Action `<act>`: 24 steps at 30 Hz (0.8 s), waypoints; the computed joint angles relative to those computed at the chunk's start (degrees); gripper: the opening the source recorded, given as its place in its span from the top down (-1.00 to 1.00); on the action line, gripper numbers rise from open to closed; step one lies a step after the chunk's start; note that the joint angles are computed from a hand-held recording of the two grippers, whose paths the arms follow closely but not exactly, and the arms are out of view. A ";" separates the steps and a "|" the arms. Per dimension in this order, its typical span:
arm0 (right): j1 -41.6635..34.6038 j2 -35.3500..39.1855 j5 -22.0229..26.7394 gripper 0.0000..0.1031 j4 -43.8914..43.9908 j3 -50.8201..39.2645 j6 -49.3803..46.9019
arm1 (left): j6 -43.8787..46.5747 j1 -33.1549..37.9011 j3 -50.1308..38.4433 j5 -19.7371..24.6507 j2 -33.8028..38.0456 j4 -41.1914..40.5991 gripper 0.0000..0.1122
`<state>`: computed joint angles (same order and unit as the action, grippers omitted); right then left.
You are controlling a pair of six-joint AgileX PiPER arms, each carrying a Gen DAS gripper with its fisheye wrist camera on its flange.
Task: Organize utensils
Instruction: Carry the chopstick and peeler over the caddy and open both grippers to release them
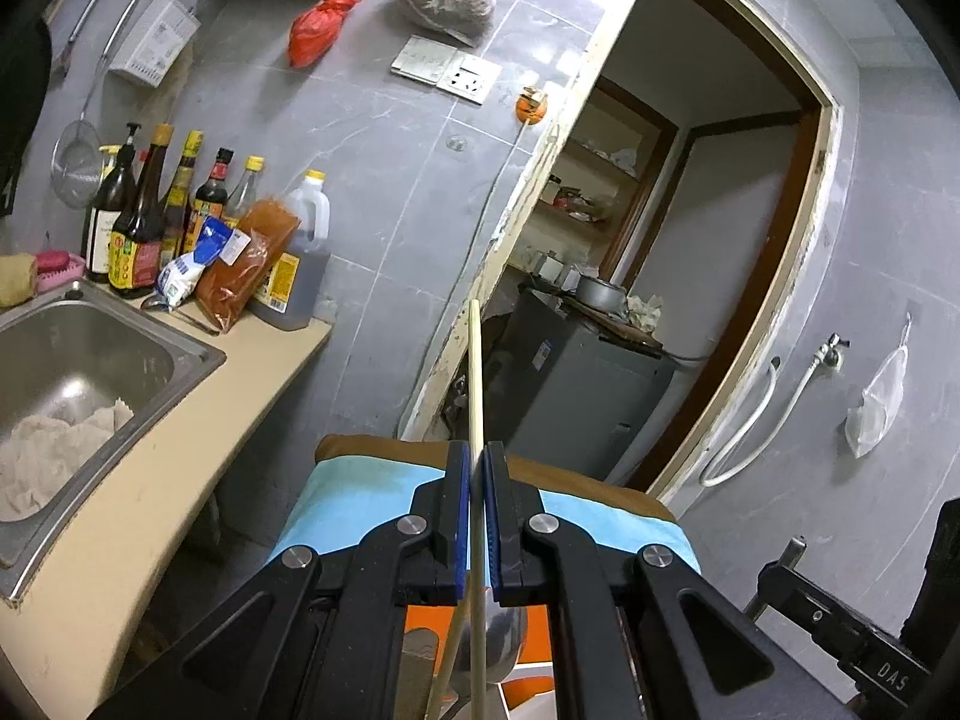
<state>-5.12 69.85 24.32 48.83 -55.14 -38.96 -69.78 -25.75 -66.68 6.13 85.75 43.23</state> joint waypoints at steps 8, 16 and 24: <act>1.20 0.83 -0.20 0.79 -1.52 -0.37 1.34 | -11.20 -2.32 0.25 1.87 -0.36 13.25 0.91; 0.97 1.33 0.56 0.79 -1.36 -0.40 0.94 | -20.74 -3.76 1.45 3.00 -1.31 23.68 0.91; 1.26 1.72 0.76 0.79 -1.91 -0.24 1.72 | -27.42 -3.16 2.71 1.74 -2.00 29.06 0.91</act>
<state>-3.85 71.57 25.09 46.92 -55.38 -37.24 -97.21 -28.91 -63.96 7.87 83.75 72.29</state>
